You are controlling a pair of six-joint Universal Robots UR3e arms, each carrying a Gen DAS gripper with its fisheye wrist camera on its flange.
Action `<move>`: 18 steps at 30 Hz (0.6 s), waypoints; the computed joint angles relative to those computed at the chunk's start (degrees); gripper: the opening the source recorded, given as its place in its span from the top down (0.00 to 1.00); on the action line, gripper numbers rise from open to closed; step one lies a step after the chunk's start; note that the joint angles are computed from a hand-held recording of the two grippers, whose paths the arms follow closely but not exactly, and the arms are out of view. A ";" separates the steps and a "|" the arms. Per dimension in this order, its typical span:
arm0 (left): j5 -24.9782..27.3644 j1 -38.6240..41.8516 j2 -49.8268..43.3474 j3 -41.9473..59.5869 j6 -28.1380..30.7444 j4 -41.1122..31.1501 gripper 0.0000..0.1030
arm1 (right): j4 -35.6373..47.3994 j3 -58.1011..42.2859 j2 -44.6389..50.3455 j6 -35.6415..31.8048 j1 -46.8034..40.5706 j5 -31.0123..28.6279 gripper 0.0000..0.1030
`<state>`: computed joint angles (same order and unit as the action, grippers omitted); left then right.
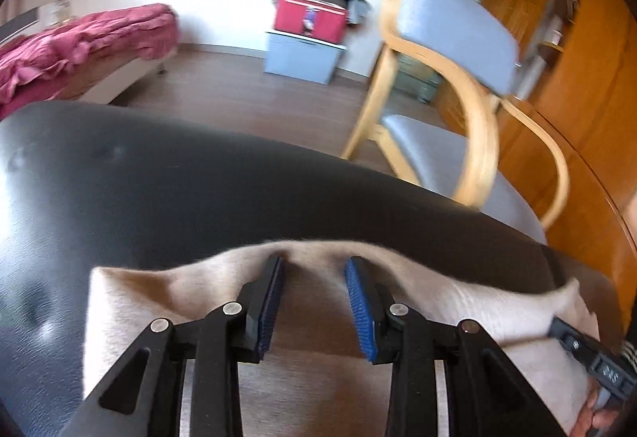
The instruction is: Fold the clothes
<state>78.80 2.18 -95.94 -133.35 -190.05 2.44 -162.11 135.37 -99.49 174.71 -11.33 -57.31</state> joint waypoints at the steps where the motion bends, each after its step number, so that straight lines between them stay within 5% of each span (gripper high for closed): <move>1: 0.83 -0.36 0.23 0.58 -0.45 -0.95 0.67 | -0.11 -0.03 0.15 0.03 -0.01 0.06 0.94; 6: 2.38 -1.85 6.34 -1.92 0.01 -1.22 0.66 | -0.23 0.02 0.40 0.10 -0.20 0.55 0.94; 10: 18.24 -11.05 3.09 4.18 2.18 -5.24 0.66 | -0.21 -0.12 0.48 0.16 -0.09 0.50 0.94; 13: 15.26 -10.78 -0.49 7.98 4.89 -9.37 0.66 | -0.31 -0.31 0.62 0.28 0.24 0.12 0.94; 18: 19.60 -12.37 -6.76 14.11 4.18 -10.09 0.60 | -0.38 -0.51 0.86 0.39 0.26 0.19 0.94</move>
